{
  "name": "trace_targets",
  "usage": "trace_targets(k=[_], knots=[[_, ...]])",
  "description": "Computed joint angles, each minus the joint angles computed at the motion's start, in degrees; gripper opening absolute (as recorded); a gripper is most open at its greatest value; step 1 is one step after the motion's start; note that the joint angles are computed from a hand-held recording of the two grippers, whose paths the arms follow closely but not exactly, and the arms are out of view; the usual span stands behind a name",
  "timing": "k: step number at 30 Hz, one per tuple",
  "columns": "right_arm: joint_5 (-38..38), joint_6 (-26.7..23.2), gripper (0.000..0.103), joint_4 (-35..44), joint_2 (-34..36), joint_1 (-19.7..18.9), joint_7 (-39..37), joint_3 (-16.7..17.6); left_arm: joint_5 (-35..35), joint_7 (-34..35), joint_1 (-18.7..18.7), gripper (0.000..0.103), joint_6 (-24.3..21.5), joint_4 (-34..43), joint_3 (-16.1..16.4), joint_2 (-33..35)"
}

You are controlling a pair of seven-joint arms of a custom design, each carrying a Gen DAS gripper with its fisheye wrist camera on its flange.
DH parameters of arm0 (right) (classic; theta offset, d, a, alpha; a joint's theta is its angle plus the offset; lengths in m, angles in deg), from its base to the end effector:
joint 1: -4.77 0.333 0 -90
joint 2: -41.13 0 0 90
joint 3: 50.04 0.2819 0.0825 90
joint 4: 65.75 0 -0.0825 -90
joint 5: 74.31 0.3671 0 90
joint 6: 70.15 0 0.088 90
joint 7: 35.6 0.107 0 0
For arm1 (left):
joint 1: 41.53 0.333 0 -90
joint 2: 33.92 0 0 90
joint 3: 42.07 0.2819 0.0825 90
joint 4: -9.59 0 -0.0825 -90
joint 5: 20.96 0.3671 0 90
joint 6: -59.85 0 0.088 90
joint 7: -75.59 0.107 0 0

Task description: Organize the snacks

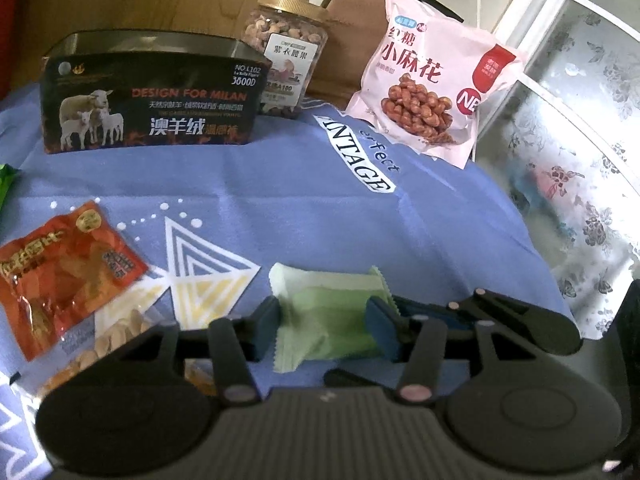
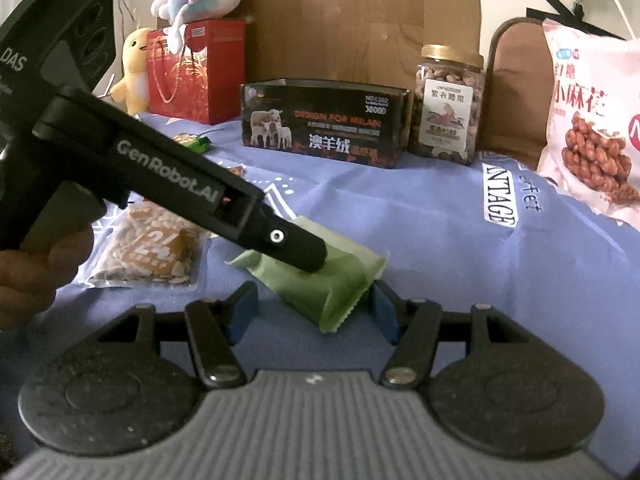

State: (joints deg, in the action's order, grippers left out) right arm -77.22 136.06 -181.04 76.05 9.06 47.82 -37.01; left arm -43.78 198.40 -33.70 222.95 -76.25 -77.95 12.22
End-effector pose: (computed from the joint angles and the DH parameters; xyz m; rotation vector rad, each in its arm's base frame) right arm 0.5963 0.1765 0.2614 -1.8326 1.2615 -0.6792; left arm 0.6871 -0.2239 0.3043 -1.5591 2.3559 -1.2809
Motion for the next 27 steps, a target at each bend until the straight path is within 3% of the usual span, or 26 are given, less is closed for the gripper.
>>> trace_targets(k=[5,16,25,27], knots=[[-0.35,0.05,0.064,0.07,0.12,-0.54,0.39,0.38,0.69,-0.42,-0.18,0.05,2.92,-1.53,-0.17,-0.39],[7.62,2.85,0.065,-3.36,-2.14,4.94,-0.23,-3.28,8.19,-10.24,-2.22,0.05,13.05,-11.63,4.14,-7.58],[15.05,6.74,0.065,-10.07,-6.55,9.44,0.75,-5.43,12.95,-14.28,3.76,0.05,20.77,-21.83,-0.79,-12.62],[17.0,7.22,0.07,-11.35,-7.63,10.67,0.37,-6.01,13.91,-15.72,4.71,0.05,22.81,-24.4,-1.33,-14.06]])
